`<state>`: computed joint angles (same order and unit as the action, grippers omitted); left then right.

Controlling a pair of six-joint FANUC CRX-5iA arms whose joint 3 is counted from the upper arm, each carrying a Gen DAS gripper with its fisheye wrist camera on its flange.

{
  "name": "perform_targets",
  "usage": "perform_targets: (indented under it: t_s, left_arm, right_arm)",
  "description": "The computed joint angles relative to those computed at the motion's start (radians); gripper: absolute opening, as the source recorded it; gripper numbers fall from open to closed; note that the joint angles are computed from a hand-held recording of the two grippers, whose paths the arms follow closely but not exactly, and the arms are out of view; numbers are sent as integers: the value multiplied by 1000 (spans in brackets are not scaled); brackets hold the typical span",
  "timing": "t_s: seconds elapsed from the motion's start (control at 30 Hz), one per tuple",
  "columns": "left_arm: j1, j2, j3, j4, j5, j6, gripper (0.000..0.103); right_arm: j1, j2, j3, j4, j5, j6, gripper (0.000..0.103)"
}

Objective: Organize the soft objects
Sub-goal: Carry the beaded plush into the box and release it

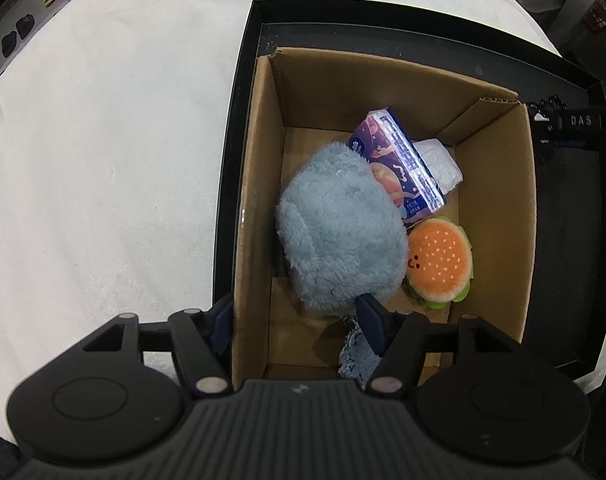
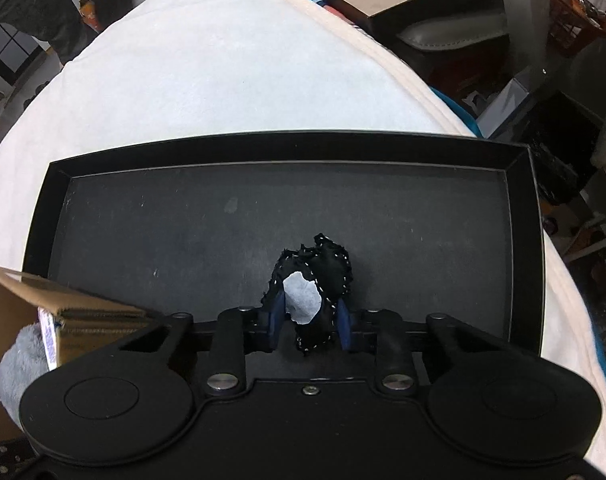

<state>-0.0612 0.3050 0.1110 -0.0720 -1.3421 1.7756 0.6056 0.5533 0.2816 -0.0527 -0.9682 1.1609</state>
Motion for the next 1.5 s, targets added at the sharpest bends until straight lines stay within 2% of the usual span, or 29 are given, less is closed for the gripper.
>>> perform_targets:
  t_s: [0.63, 1.2, 1.3, 1.5]
  left_arm:
    - [52, -81, -93, 59, 73, -32, 63]
    - [151, -193, -267, 176, 180, -168, 62]
    - [168, -208, -294, 199, 192, -191, 58]
    - [196, -228, -343, 240, 222, -233, 41]
  right_arm:
    - [60, -137, -83, 61, 19, -65, 26]
    - [161, -229, -131, 149, -10, -164, 26]
    - [180, -239, -133, 157, -18, -182, 26]
    - [217, -245, -128, 153, -44, -199, 26]
